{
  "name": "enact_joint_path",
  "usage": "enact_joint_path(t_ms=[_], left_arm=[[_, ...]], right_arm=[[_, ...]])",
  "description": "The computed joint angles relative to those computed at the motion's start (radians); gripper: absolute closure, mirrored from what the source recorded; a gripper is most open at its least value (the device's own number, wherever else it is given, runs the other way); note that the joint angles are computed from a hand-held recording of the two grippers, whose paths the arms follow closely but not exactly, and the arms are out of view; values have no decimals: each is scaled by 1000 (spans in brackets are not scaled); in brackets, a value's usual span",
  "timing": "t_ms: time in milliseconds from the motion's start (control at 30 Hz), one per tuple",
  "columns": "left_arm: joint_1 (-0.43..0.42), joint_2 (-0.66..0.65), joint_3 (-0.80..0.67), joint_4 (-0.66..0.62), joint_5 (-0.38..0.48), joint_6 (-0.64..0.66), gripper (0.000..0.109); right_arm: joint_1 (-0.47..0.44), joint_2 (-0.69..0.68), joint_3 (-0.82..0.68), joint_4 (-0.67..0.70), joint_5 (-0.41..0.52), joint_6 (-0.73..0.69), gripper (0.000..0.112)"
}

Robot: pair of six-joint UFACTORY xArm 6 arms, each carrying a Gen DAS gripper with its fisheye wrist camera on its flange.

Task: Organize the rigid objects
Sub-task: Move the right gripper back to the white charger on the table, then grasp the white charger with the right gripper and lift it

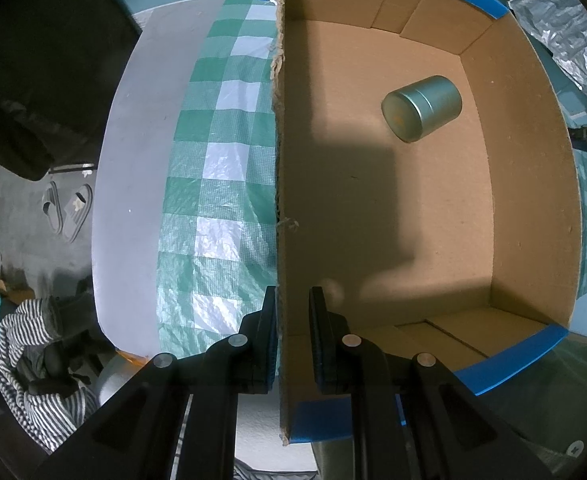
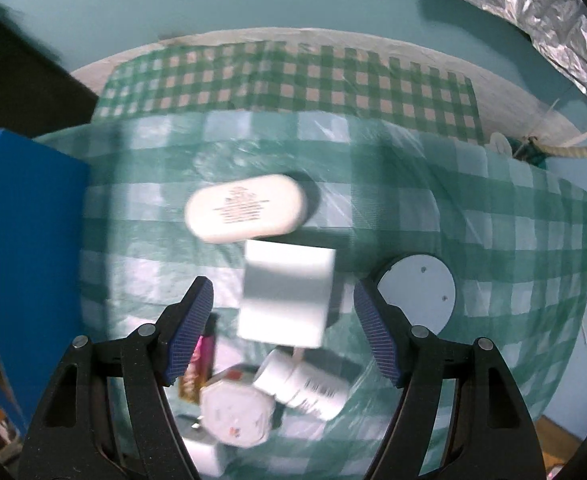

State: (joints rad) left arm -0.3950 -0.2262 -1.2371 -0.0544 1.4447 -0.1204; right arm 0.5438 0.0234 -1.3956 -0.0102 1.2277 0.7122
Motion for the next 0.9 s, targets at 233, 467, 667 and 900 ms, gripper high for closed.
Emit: enact_joint_path(t_ms=[233,467,667,900], left_arm=[[6,-5,6,0,-4,-1,95],[10,-5,12,-2,-6,3,95],[16,-8,15,-5,-10,2,95],[23,-19,28,-8,-13,14,95]], right_arm=[[-5,2,42,4,-34,13,39],[6,29,24,-24,-46,17,42],[24,62,-9,-40,-8,19,51],[19,23,39,-42,-44,20,61]])
